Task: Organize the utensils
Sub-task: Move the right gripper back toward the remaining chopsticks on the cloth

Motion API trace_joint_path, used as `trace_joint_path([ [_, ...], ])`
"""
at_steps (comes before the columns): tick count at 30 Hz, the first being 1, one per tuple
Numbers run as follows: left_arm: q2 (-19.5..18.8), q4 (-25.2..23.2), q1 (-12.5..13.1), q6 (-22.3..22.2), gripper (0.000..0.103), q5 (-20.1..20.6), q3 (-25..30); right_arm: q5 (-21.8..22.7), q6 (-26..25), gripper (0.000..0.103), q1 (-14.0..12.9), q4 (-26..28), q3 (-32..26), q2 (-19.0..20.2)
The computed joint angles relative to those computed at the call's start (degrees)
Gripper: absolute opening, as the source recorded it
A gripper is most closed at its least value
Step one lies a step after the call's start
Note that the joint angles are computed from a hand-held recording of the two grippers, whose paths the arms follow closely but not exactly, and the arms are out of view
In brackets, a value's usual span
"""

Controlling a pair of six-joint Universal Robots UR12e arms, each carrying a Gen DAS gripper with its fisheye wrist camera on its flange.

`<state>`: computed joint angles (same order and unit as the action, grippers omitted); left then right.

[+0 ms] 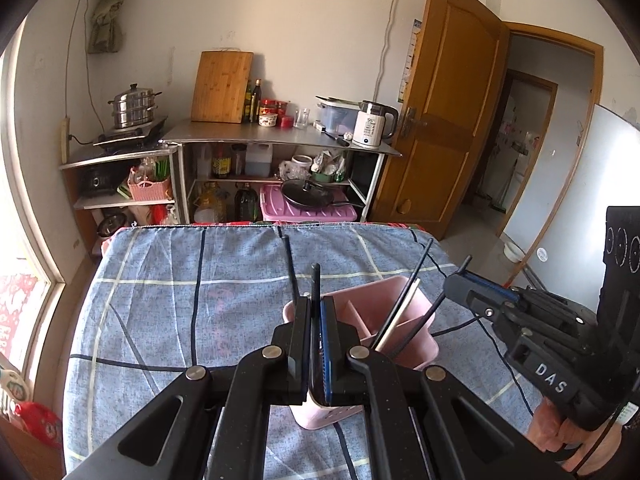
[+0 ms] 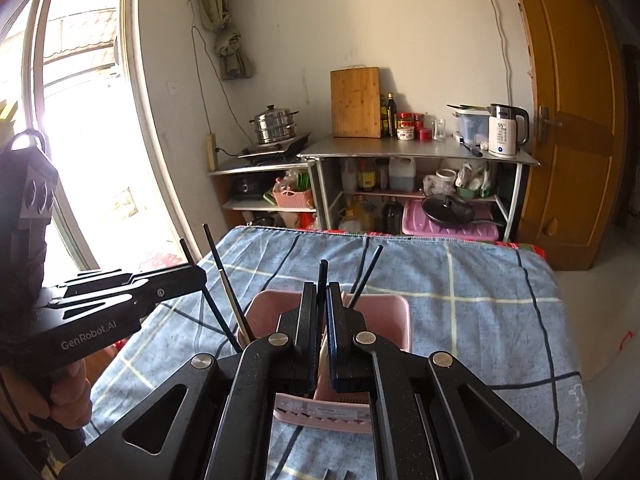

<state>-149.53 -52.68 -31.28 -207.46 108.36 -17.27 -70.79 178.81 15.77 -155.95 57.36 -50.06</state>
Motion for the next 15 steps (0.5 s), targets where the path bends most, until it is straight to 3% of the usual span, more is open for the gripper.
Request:
trace_joint_path([
  [5,1.0,0.5,-0.2,-0.1,0.005,1.2,-1.5,0.6,-0.5,0.005,-0.3,2.2,-0.2,-0.2],
  [9,2.9,3.8,-0.7,0.5,0.015,2.2,-5.0,0.4,0.3,0.009,-0.6,0.5,2.3,-1.6],
  [15,6.0,8.3,-2.0,1.8,0.018,4.6,-10.8,0.3,0.9,0.01,-1.1,-2.3,6.4,-4.2],
])
